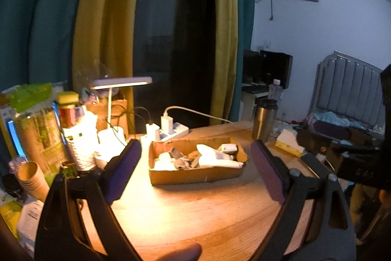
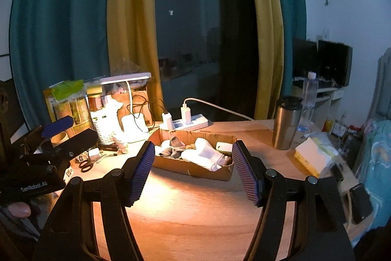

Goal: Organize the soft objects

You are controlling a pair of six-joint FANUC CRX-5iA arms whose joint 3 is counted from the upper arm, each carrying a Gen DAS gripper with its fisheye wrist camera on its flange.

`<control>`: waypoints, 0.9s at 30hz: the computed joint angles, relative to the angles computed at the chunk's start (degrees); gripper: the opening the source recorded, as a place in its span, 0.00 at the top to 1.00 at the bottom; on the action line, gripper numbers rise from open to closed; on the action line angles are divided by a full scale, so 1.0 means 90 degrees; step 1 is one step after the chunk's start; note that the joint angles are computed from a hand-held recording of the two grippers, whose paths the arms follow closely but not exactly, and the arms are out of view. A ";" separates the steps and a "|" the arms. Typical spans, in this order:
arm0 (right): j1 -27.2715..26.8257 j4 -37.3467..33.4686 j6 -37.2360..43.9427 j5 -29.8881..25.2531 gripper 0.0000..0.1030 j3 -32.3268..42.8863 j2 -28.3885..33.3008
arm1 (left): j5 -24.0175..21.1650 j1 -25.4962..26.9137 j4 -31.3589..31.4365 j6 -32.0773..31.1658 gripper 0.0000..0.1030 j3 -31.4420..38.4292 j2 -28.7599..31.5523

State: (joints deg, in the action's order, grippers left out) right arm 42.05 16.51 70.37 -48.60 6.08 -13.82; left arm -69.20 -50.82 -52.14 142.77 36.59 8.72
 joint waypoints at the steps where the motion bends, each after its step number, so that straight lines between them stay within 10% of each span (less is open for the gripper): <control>1: 0.0094 0.0203 -0.0116 0.0003 0.29 -0.0067 -0.0056 | -0.0081 -0.0055 -0.0071 0.0019 0.11 0.0034 -0.0006; 27: 0.0569 0.1506 -0.0963 0.0078 0.27 -0.0545 -0.0588 | -0.0392 -0.0521 -0.0542 -0.0368 0.11 0.0546 0.0111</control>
State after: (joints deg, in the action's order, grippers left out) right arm 47.17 30.07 61.70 -47.91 1.17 -19.11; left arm -72.73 -55.50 -57.02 139.45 41.50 9.72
